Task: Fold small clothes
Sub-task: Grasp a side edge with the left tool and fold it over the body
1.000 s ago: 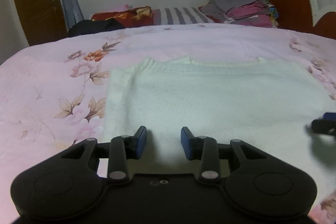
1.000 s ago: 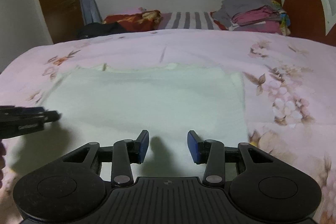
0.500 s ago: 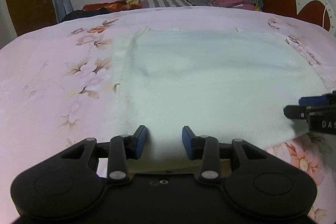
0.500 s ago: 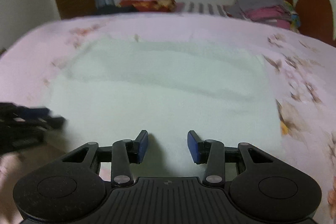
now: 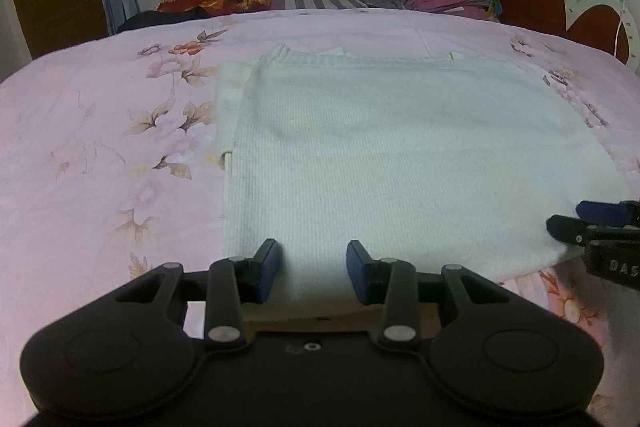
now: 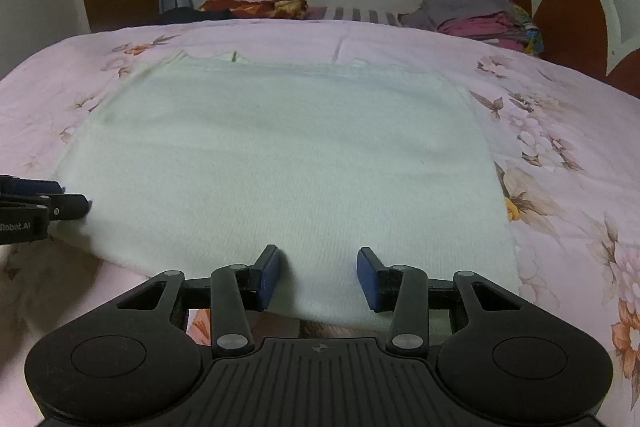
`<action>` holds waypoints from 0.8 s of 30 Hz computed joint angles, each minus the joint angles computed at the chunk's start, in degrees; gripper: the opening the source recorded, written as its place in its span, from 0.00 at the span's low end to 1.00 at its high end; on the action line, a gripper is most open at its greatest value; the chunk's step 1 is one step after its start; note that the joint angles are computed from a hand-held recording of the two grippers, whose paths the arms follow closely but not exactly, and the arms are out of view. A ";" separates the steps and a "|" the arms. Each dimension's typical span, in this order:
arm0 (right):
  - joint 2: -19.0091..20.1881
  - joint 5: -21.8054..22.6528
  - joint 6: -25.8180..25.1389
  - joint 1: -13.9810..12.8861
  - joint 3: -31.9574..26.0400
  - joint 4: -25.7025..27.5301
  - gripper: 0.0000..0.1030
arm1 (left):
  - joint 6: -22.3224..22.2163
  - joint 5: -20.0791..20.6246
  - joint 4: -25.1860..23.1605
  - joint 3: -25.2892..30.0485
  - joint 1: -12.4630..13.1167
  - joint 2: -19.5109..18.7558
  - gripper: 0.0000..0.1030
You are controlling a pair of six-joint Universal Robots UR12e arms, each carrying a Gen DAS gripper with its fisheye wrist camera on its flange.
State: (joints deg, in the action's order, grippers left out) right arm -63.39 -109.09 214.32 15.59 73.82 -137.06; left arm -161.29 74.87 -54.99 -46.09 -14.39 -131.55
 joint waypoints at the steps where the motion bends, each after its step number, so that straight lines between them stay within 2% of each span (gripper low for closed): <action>1: 0.09 -0.19 0.44 0.05 -0.27 0.43 0.40 | -0.62 -0.56 -1.03 0.46 0.14 -0.02 0.36; 4: 0.38 0.09 1.76 0.00 -1.65 2.64 0.41 | -3.06 -2.97 -4.71 1.88 0.73 -0.11 0.43; 8: -0.16 1.46 5.21 -0.37 -1.66 2.54 0.41 | -5.45 -5.79 -8.70 3.44 1.49 -0.17 0.52; 12: -0.56 0.25 6.75 0.05 -1.97 2.41 0.41 | -10.28 -10.13 -12.00 3.44 2.82 0.39 0.68; 15: -0.74 0.04 7.12 0.27 -2.39 2.64 0.41 | -13.70 -13.44 -15.32 3.15 3.81 0.75 0.68; 19: -0.62 0.48 7.29 0.47 -3.16 2.76 0.41 | -19.33 -16.88 -16.64 1.21 4.91 1.50 0.66; 24: 0.23 1.76 7.08 0.55 -4.48 2.22 0.41 | -25.71 -21.28 -12.13 -1.26 5.58 1.51 0.65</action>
